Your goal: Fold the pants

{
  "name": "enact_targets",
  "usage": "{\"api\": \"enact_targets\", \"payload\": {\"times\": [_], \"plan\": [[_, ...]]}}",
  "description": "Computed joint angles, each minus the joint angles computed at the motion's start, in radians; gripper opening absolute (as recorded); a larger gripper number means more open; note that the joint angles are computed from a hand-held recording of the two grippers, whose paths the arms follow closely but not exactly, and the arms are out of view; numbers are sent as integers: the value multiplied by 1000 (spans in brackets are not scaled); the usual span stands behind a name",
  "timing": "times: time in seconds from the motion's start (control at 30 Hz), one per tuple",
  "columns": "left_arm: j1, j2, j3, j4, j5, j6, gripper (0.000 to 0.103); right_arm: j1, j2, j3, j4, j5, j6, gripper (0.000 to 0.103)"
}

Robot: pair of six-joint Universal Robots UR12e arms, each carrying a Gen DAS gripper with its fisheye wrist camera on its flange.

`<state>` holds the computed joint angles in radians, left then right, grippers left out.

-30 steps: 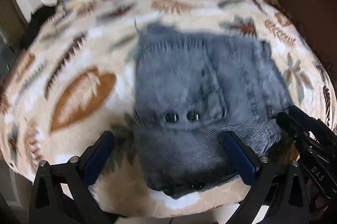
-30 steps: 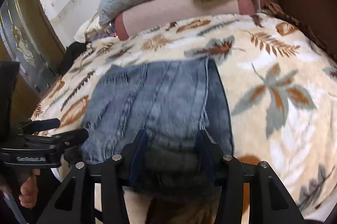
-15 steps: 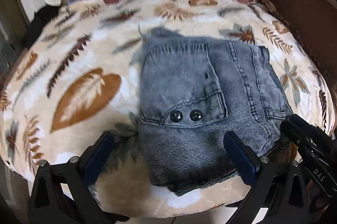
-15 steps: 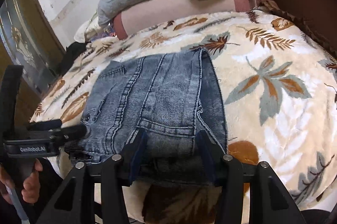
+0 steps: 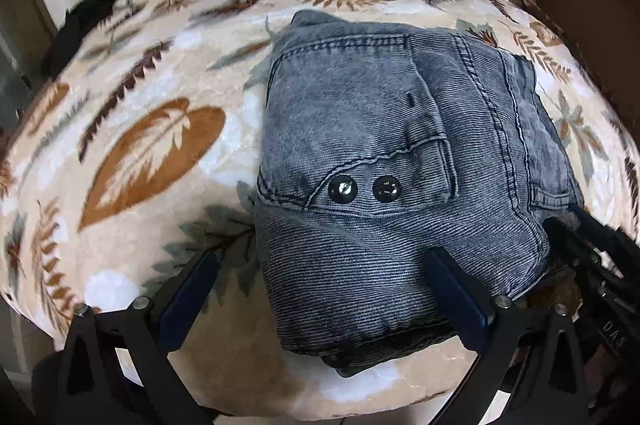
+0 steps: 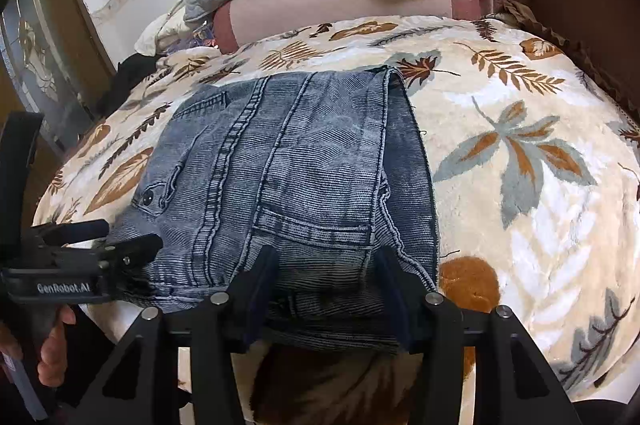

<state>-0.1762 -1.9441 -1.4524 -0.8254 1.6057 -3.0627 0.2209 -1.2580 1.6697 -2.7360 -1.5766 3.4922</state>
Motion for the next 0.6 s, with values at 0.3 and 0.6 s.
{"api": "enact_targets", "payload": {"times": [0.3, 0.6], "plan": [[-13, 4, -12, 40, 51, 10, 103, -2, 0, 1, -1, 5, 8, 55], [-15, 6, -23, 64, 57, 7, 103, -1, 2, 0, -3, 4, 9, 56]]}}
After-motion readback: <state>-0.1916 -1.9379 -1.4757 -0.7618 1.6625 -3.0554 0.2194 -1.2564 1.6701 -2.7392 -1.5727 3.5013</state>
